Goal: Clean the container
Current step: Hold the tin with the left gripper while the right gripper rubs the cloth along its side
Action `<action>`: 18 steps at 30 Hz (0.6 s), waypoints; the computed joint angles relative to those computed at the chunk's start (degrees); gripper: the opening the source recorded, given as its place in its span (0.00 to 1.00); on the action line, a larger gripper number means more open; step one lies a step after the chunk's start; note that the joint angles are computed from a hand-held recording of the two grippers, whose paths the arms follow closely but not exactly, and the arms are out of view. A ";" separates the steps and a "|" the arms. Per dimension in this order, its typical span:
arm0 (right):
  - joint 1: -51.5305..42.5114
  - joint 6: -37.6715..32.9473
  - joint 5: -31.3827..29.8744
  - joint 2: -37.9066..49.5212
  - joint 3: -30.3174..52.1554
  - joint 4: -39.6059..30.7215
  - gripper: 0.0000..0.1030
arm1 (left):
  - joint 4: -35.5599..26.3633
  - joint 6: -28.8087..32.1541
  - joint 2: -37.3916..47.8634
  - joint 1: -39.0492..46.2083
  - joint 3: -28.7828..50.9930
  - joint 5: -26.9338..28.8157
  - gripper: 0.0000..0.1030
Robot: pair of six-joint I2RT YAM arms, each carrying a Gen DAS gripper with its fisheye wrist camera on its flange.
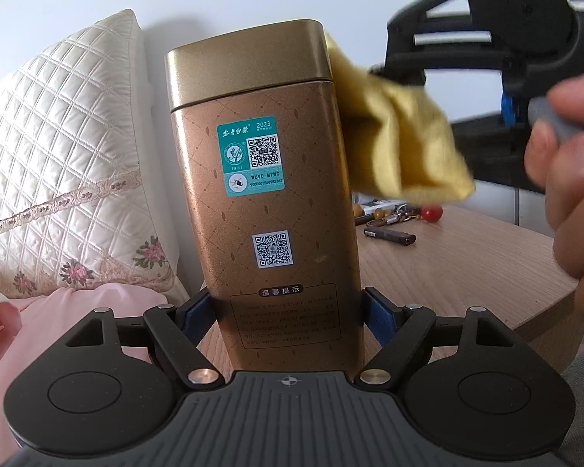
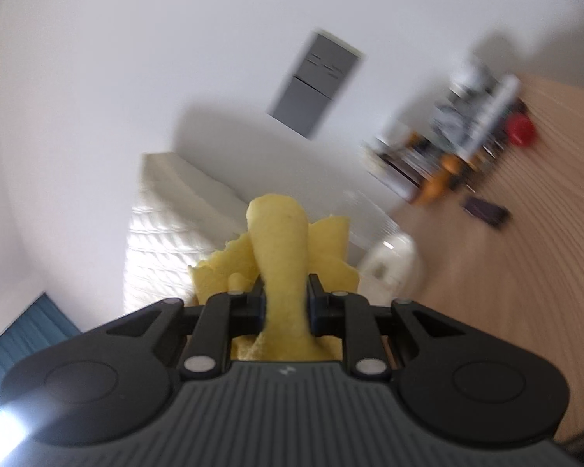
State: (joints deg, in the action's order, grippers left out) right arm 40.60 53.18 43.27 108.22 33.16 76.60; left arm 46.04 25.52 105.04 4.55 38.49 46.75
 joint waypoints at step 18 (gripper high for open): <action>-0.64 3.24 -0.63 0.64 0.39 -0.60 0.21 | 1.55 -0.63 -0.68 -0.19 -1.79 -0.44 0.80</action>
State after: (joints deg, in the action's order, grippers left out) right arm 39.96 56.42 42.64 108.85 33.56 76.00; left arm 47.58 24.89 104.36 4.36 36.70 46.31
